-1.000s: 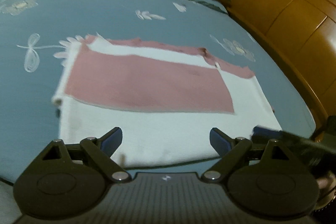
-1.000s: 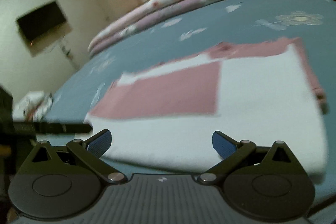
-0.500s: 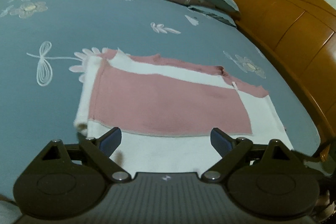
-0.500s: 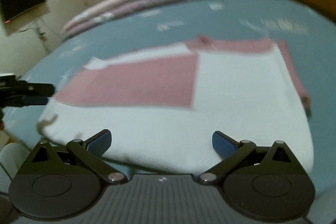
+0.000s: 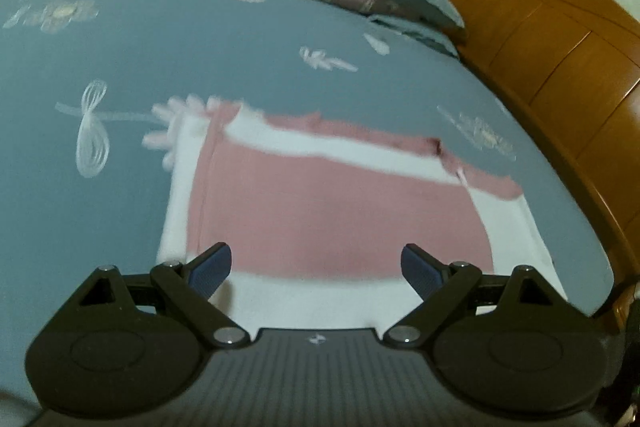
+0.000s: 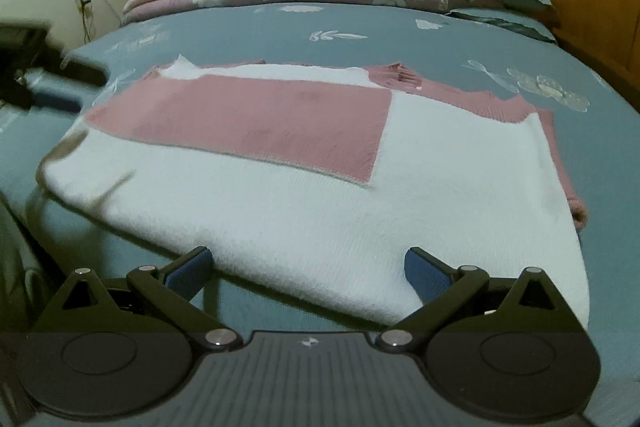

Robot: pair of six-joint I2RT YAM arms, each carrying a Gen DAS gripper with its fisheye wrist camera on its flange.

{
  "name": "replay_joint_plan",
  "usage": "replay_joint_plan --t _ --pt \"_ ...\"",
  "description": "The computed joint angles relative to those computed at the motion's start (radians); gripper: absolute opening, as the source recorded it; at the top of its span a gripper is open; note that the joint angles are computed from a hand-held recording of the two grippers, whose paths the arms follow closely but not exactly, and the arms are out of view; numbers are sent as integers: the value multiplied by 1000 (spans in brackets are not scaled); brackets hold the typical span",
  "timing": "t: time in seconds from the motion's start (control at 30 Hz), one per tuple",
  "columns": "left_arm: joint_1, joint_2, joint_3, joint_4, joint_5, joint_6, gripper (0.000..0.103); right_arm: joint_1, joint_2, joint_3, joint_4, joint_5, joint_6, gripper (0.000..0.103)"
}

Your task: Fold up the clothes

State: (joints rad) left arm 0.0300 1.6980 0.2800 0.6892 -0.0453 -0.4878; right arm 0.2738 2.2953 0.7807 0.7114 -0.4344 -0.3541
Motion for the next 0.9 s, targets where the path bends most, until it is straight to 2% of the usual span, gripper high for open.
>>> replay_joint_plan --t 0.1,0.17,0.27,0.37,0.47,0.57,0.73,0.9 --pt "16 81 62 -37 -39 14 92 -5 -11 -1 -21 -3 -11 103" --pt "19 148 44 40 -40 21 92 -8 -18 5 -41 -8 -10 103" --pt "7 115 1 52 -33 39 92 -17 -43 19 -110 -20 -13 103" --pt "31 25 -14 3 -3 46 92 -40 -76 40 -194 -60 22 103" --pt "60 -4 16 -31 7 80 92 -73 -97 60 -253 -110 94 103" --pt "82 40 70 -56 10 106 92 -102 -102 78 -289 -142 136 103" --pt "117 188 117 -46 32 86 91 -138 -108 104 -341 -187 219 103" --pt "151 96 82 -41 69 103 90 -150 -112 120 -354 -193 243 103"
